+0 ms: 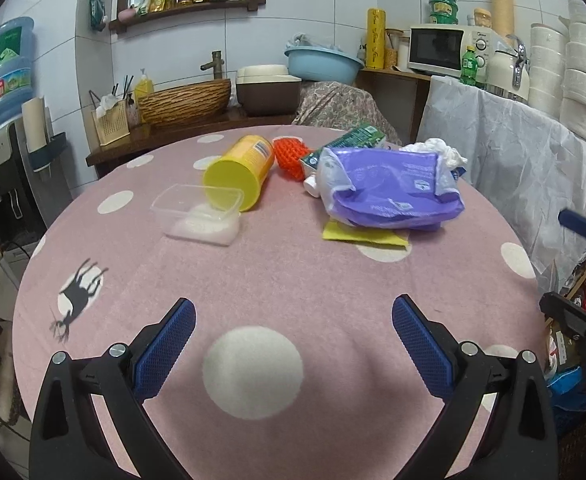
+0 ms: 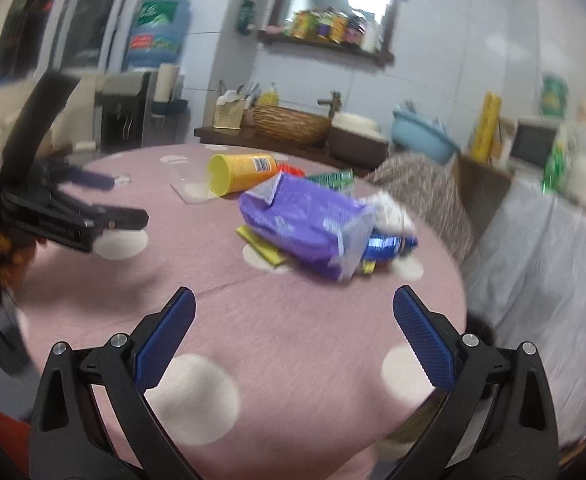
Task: Collect trash
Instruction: 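Grasp the purple wet-wipe package with the right tool while the left tool grasps the clear plastic container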
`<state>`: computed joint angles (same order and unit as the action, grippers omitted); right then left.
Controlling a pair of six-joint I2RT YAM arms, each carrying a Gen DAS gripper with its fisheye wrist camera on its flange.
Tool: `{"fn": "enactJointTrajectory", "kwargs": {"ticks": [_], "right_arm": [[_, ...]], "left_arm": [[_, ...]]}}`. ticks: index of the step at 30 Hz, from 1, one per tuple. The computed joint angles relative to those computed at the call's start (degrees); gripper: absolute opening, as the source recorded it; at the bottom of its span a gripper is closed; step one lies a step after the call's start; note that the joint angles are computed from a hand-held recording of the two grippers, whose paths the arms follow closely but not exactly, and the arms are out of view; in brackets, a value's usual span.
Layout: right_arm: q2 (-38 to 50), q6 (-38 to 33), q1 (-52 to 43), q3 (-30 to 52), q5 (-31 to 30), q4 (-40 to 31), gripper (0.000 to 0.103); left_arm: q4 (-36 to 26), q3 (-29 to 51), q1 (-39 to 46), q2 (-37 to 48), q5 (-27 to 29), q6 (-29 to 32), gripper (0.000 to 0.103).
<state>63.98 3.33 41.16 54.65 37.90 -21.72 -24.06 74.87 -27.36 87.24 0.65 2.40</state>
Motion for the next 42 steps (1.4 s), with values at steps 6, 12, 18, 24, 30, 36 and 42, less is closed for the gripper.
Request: {"fn": "enactJointTrajectory", "kwargs": {"ticks": [6,12,18,24,30,36,42], "right_arm": [[12.2,-19.9,-3.8,6.1,0.5,6.7,0.072],[21.6,-34.1,-7.7,11.1,1.2,10.6,0.054],[27.3,-42.3,-10.0,13.6,2.7,10.9,0.039],[29.1,-39.9,-12.0,16.1,1.3,8.2,0.009],[25.7,-28.7,-12.3,19.3,-6.3,0.6,0.005],[22.3,-19.2,-12.6,21.2,-11.5,-4.3,0.005],[20.2,-14.0,-13.1,20.9,-14.2,-5.6,0.005]], "left_arm": [[-2.8,6.2,2.8,4.5,1.3,1.0,0.098],[-4.4,9.7,5.5,7.4,2.8,2.4,0.098],[-6.1,13.2,7.0,10.6,3.8,4.0,0.098],[-7.1,18.3,6.3,14.9,2.5,7.5,0.098],[-10.3,27.3,5.4,20.8,0.3,10.8,0.085],[-21.9,45.6,4.8,31.9,-0.2,13.4,0.061],[-37.2,66.1,4.6,44.1,-1.6,13.9,0.024]]}}
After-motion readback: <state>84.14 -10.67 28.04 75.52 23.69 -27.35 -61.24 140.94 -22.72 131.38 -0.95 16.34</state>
